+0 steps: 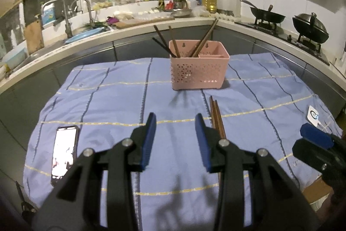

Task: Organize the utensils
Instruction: 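Withdraw the open right gripper from the caddy back over the table, then move both open grippers down over the loose brown chopsticks on the cloth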

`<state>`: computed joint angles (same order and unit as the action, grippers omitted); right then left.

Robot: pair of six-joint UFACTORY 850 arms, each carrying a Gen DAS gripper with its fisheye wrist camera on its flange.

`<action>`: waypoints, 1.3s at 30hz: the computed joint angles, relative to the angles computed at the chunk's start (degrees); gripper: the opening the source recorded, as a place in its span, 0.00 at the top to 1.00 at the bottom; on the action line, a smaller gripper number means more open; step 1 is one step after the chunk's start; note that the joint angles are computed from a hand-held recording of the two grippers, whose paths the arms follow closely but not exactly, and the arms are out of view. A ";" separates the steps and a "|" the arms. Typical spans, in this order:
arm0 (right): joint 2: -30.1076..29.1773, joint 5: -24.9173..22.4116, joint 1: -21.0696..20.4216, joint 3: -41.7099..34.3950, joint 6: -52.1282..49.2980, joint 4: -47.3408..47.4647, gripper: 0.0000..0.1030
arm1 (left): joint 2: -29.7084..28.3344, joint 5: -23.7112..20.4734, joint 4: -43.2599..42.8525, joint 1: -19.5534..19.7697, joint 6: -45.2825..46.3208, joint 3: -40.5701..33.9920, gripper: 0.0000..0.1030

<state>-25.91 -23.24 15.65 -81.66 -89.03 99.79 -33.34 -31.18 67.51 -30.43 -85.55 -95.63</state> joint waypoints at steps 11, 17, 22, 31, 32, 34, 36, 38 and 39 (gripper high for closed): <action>-1.75 0.96 0.17 -1.87 8.36 -8.07 0.37 | -1.19 -0.47 -1.85 0.68 0.69 -0.39 0.66; -5.24 -0.17 -0.62 -5.75 15.82 -14.64 0.37 | -5.01 -1.35 -8.79 1.51 7.98 -4.73 0.66; -8.74 -2.07 -1.32 -9.64 24.04 -21.62 0.37 | -8.19 -2.16 -14.84 1.89 14.54 -8.24 0.66; -10.56 -2.34 -1.74 -11.72 28.78 -25.54 0.37 | -9.48 0.19 -15.99 2.37 16.18 -9.47 0.66; -10.70 -2.34 -1.73 -11.93 29.36 -26.12 0.37 | -9.46 0.46 -15.60 2.41 15.93 -9.40 0.66; -10.97 -2.22 -1.62 -12.34 30.66 -27.28 0.37 | -9.51 0.90 -15.58 2.54 16.03 -9.34 0.66; -11.29 -2.26 -1.53 -12.79 31.61 -28.11 0.37 | -9.66 1.21 -16.52 2.78 16.94 -9.41 0.66; -11.86 -2.62 -1.38 -13.57 32.84 -29.34 0.37 | -9.90 1.12 -17.45 2.94 17.87 -9.62 0.66; -12.26 -2.96 -1.25 -14.12 33.63 -30.20 0.37 | -9.98 1.04 -18.01 3.06 18.36 -9.64 0.66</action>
<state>-38.17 -26.19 14.40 -95.78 -55.40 69.60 -43.32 -30.14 49.50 -27.38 -67.19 -105.27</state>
